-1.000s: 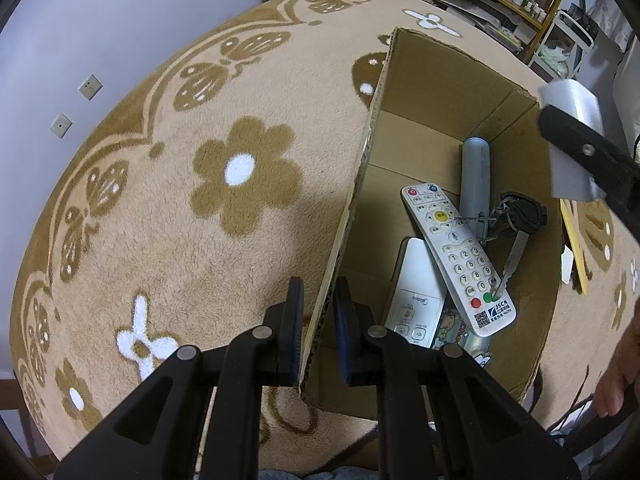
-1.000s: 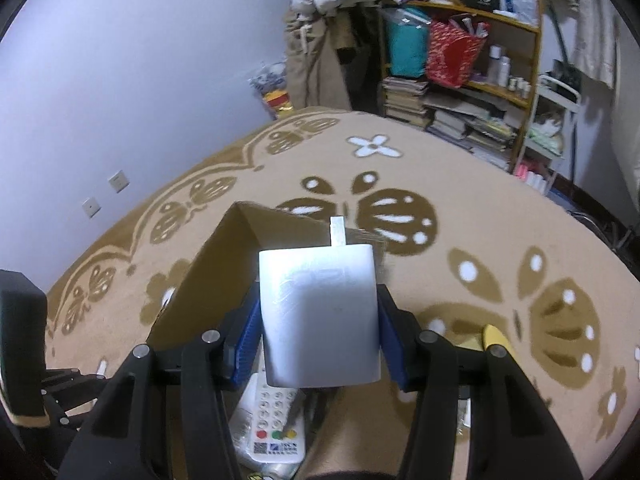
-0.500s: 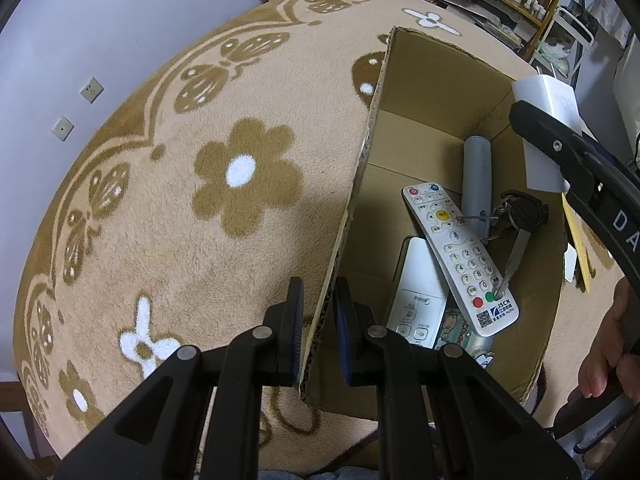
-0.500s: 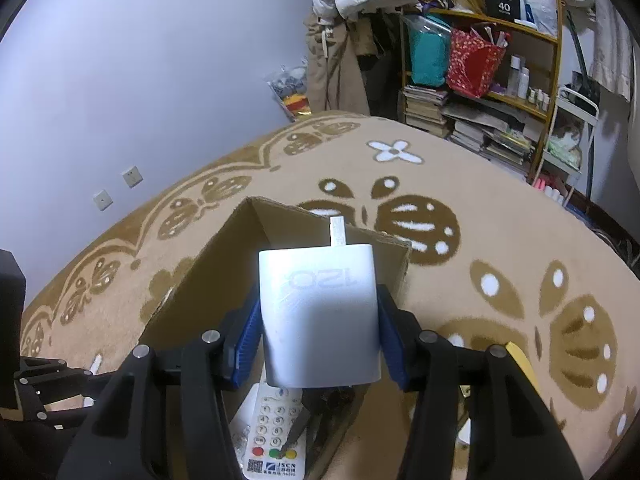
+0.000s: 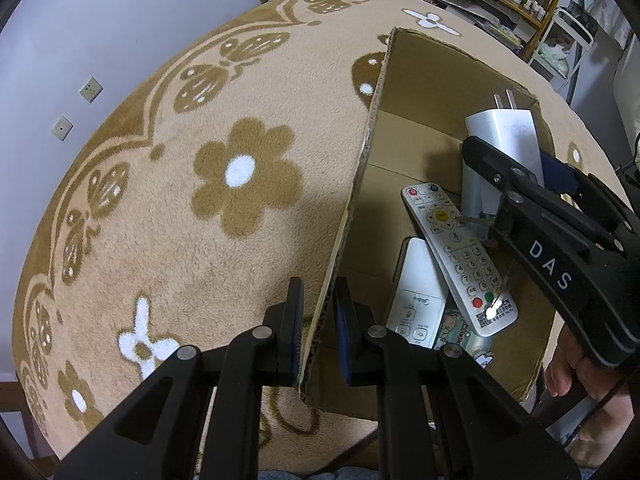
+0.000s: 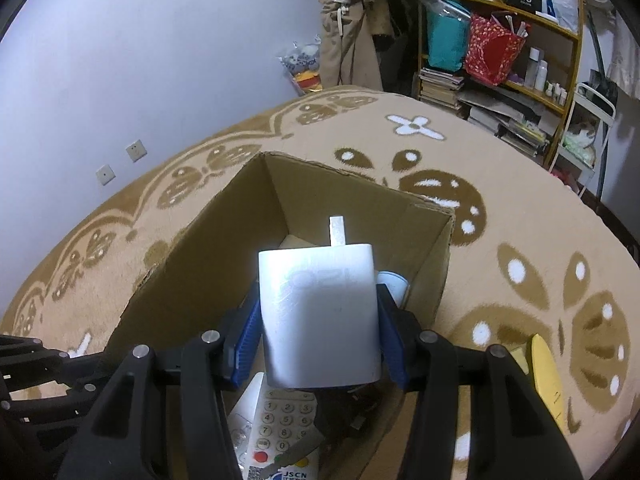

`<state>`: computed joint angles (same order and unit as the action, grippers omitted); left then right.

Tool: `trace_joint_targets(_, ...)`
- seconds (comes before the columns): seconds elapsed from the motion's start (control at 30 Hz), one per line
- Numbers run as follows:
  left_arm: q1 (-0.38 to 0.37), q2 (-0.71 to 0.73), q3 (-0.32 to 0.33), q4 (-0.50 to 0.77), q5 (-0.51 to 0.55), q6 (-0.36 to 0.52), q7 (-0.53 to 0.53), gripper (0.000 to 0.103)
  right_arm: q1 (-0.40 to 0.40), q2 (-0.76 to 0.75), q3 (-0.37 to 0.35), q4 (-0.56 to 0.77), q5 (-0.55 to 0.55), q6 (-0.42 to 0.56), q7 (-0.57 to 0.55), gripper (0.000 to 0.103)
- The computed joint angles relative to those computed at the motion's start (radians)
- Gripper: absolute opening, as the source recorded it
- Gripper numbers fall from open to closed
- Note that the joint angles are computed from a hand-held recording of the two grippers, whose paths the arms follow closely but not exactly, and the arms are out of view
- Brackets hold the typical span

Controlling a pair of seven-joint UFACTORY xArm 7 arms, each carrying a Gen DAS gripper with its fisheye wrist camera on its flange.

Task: Organize rigid objects
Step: 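Carry the white square card with the right tool and release it into the box, then return the right tool to the pile and grasp the key with AIMA tag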

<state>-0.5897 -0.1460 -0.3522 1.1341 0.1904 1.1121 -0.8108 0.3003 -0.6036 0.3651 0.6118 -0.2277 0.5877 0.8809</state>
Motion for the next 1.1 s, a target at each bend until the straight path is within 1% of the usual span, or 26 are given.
trace_joint_targets(0.23,-0.001,0.001,-0.001,0.002,0.003,0.003,-0.002,0.015,0.010,-0.006,-0.010,-0.004,0.018,-0.007,0.006,0.057)
trace_joint_targets(0.3,-0.002,0.003,-0.002,0.003,0.005,0.004,-0.004,0.015,0.006,-0.021,-0.011,-0.015,0.023,-0.029,0.019,0.057)
trace_joint_targets(0.37,-0.002,0.005,-0.002,0.005,0.007,0.007,-0.006,0.015,0.017,-0.035,-0.031,-0.025,0.044,-0.046,0.012,0.057)
trace_joint_targets(0.47,-0.003,0.005,-0.001,0.005,0.007,0.005,-0.007,0.015,0.008,-0.057,-0.030,-0.017,0.053,-0.023,0.009,0.058)
trace_joint_targets(0.5,-0.004,0.006,-0.001,0.005,0.009,0.007,-0.009,0.015,0.003,-0.066,-0.029,-0.013,0.052,-0.013,0.007,0.061)
trace_joint_targets(0.57,-0.004,0.003,0.000,0.004,0.004,0.005,-0.005,0.015,-0.011,-0.089,-0.021,-0.009,0.047,0.001,0.012,0.074)
trace_joint_targets(0.6,-0.004,0.003,0.000,0.005,0.005,0.007,-0.007,0.015,-0.020,-0.098,-0.016,-0.006,0.041,0.010,0.016,0.084)
trace_joint_targets(0.63,-0.004,0.003,0.000,0.004,0.005,0.006,-0.006,0.015,-0.034,-0.109,-0.006,-0.001,0.031,0.023,0.023,0.090)
trace_joint_targets(0.73,-0.003,0.001,0.000,0.004,0.003,0.005,-0.004,0.015,-0.055,-0.133,0.006,0.013,0.008,0.064,0.023,0.097)
trace_joint_targets(0.83,-0.003,0.002,0.000,0.004,0.004,0.006,-0.003,0.015,-0.068,-0.158,0.005,0.016,-0.002,0.105,0.018,0.100)
trace_joint_targets(1.0,-0.003,0.001,0.000,0.003,0.003,0.006,-0.004,0.015,-0.085,-0.210,-0.011,-0.002,-0.008,0.178,0.003,0.100)
trace_joint_targets(1.1,-0.002,0.001,0.000,0.004,0.005,0.007,-0.002,0.015,-0.093,-0.250,-0.021,-0.017,-0.004,0.240,-0.004,0.100)
